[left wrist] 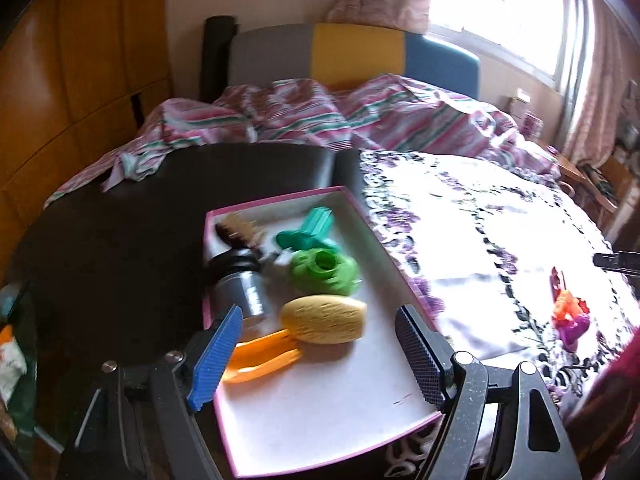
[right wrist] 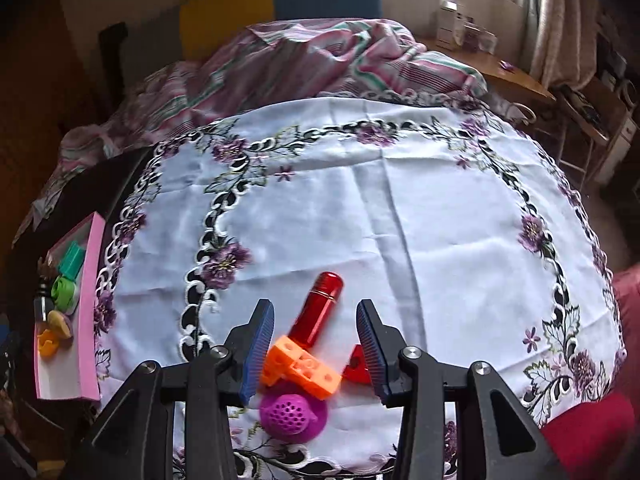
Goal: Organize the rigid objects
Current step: 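Move the right gripper back to the red lipstick and orange blocks, then move the left gripper to the orange blocks and grasp them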
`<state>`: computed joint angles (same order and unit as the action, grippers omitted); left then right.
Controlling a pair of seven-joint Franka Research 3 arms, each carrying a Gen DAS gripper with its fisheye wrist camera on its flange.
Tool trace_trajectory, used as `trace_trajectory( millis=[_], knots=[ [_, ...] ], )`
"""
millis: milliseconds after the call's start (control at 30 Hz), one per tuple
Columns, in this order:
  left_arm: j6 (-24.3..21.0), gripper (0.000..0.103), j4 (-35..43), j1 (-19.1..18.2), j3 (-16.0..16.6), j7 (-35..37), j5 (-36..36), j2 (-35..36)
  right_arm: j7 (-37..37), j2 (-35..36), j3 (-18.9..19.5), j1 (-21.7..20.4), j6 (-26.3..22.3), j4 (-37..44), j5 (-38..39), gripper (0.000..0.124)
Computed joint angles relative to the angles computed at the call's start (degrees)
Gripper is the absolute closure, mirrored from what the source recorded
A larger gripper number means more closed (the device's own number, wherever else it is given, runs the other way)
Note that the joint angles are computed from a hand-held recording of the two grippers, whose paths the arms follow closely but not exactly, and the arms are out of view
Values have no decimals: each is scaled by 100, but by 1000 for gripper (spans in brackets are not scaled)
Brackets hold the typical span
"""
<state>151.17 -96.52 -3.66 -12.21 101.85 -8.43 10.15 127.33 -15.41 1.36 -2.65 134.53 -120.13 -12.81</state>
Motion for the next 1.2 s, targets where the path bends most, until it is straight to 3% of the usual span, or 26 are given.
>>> trace_trajectory(
  millis=[167,467,1200],
  knots=[
    [-41,24,225,-103,-138,247,-71,139,207,-262,-144,-86,649,-505,426,81],
    [-275,24,568,-324,-303,434,-57,388,-13,-482,-221,-153,1394,-951,1308,81],
    [-865,24,1150,-690,-553,765,-37,869,0,-672,-93,-365,1915,-1277,1709,81]
  ],
)
